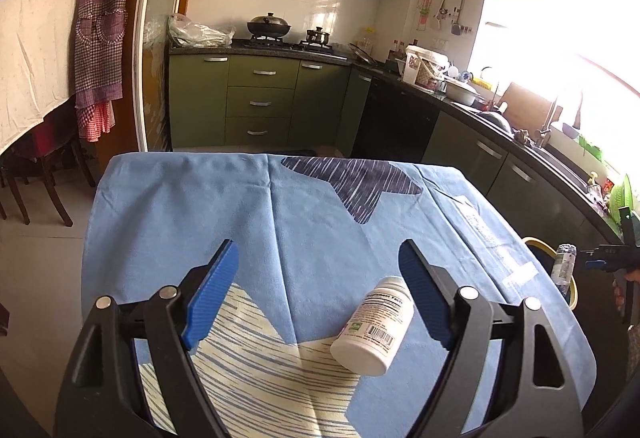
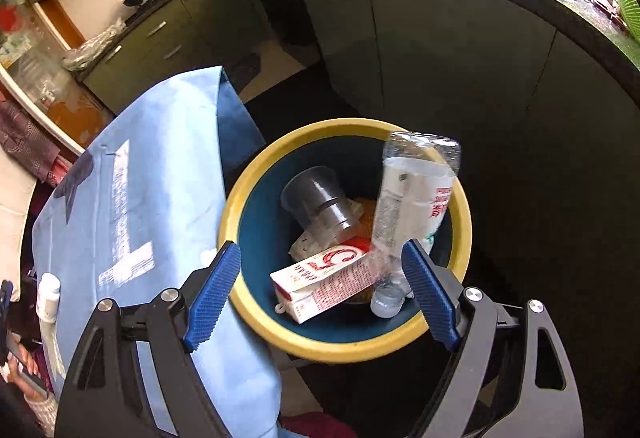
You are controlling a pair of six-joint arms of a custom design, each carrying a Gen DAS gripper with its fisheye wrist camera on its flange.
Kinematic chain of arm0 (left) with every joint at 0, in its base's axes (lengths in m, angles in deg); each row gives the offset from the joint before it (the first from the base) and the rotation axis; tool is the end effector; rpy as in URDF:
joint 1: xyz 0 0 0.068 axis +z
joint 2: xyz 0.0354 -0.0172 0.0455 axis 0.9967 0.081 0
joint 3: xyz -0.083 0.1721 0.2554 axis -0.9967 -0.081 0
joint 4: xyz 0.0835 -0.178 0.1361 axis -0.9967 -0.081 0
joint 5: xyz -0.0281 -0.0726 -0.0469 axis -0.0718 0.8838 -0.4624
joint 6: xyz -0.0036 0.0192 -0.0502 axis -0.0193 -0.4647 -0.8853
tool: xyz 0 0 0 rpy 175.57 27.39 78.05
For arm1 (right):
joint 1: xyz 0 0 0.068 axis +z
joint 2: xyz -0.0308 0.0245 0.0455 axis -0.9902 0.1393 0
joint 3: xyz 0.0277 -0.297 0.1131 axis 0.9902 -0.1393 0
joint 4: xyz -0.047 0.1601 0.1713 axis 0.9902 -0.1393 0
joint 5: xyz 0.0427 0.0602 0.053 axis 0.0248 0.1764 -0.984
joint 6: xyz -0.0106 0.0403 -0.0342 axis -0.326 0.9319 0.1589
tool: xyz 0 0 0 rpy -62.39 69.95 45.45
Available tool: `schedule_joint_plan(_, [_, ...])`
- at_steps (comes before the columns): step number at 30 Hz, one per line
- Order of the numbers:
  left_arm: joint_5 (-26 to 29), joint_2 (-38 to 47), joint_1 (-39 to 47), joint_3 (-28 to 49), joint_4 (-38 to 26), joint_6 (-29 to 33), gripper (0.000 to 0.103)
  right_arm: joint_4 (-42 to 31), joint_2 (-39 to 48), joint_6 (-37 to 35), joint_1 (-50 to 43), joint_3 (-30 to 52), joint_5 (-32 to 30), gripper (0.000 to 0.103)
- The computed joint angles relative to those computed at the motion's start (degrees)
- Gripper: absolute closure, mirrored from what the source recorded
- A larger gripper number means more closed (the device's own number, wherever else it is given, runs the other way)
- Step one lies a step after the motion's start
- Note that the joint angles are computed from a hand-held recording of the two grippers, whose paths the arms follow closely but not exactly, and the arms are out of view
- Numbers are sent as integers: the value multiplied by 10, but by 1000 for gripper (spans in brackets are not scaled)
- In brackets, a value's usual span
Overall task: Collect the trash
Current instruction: 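Carry the water bottle over the bin and open the right tool, then grasp the white supplement bottle with the left tool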
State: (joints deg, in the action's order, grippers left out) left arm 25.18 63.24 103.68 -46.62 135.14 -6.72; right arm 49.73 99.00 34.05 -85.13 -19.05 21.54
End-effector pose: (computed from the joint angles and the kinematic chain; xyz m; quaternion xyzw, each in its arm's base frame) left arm 0.3064 0.0836 0.1046 0.0307 0.8745 -0.1161 0.4699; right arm 0.3143 -0.0138 0.0750 0.1866 0.9421 0.0868 0.2647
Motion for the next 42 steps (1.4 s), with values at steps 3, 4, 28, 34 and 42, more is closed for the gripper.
schedule_joint_plan(3, [-6,6,-11,2,-7,18,22,108,-14,34,38,-86,-29,20])
schedule_joint_plan(4, [-9,9,-16,6,-14,26,20,146,-14,48,53,-112,-34,20])
schedule_joint_plan(28, [-61,94,-106,89,-173,143,56,484,77,154,204,-283,-54,18])
schedule_joint_plan(34, [-55,90,-110,73,-152,148,58,480,73,151,202,-280,-55,17])
schedule_joint_plan(42, [-40,52,-108,44,-132,135,58,483,64,148,205,-285,-55,17])
